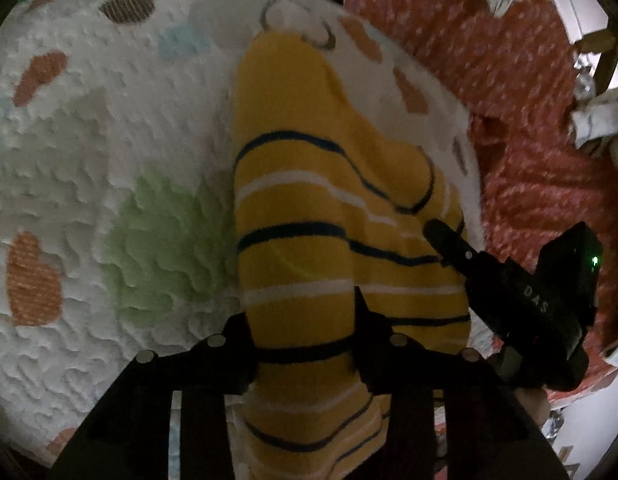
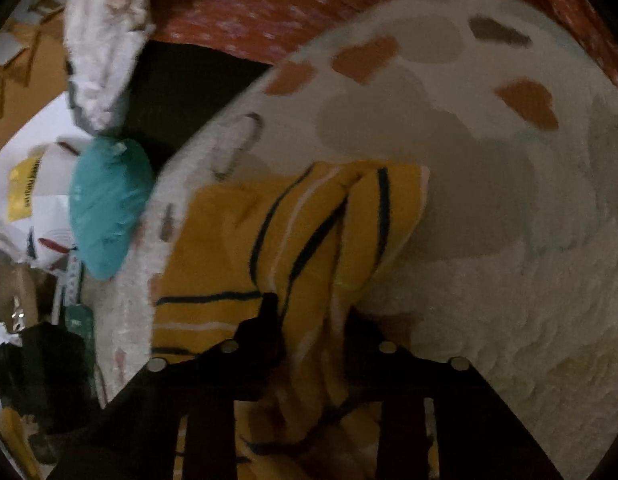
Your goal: Fold small clothes
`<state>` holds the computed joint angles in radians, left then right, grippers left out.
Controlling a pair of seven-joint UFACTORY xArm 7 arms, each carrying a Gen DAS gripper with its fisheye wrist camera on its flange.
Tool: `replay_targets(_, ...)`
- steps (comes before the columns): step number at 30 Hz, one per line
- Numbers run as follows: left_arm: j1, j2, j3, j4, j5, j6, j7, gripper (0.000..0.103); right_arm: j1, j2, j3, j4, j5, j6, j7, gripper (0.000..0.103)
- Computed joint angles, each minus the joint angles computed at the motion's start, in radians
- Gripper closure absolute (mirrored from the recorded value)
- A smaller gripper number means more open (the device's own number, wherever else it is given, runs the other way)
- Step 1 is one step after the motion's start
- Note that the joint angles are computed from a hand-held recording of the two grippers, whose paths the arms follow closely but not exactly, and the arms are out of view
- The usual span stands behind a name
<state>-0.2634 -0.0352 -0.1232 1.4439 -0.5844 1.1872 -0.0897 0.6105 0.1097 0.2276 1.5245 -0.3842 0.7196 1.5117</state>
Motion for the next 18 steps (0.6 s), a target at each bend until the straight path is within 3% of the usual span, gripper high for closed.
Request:
replay_targets(6, 0.027, 0.038, 0.018, 0.123, 0.034, 0.009, -0.006, 0.065, 0.045, 0.108, -0.016, 0.218, -0.061, 0.059, -0.056, 0.08)
replay_targets(10, 0.037, 0.09, 0.014, 0.202, 0.119, -0.009, -0.014, 0.065, 0.085, 0.216, -0.056, 0.378, -0.058, 0.087, -0.099, 0.08)
replay_targets(17, 0.038, 0.151, 0.008, 0.2, 0.285, -0.009, -0.061, 0.062, 0.137, 0.377, -0.123, 0.552, 0.01, 0.244, -0.165, 0.08)
replay_targets(18, 0.039, 0.149, 0.008, 0.182, 0.293, -0.014, -0.063, 0.057, 0.146, 0.376, -0.136, 0.544, 0.006, 0.26, -0.157, 0.078)
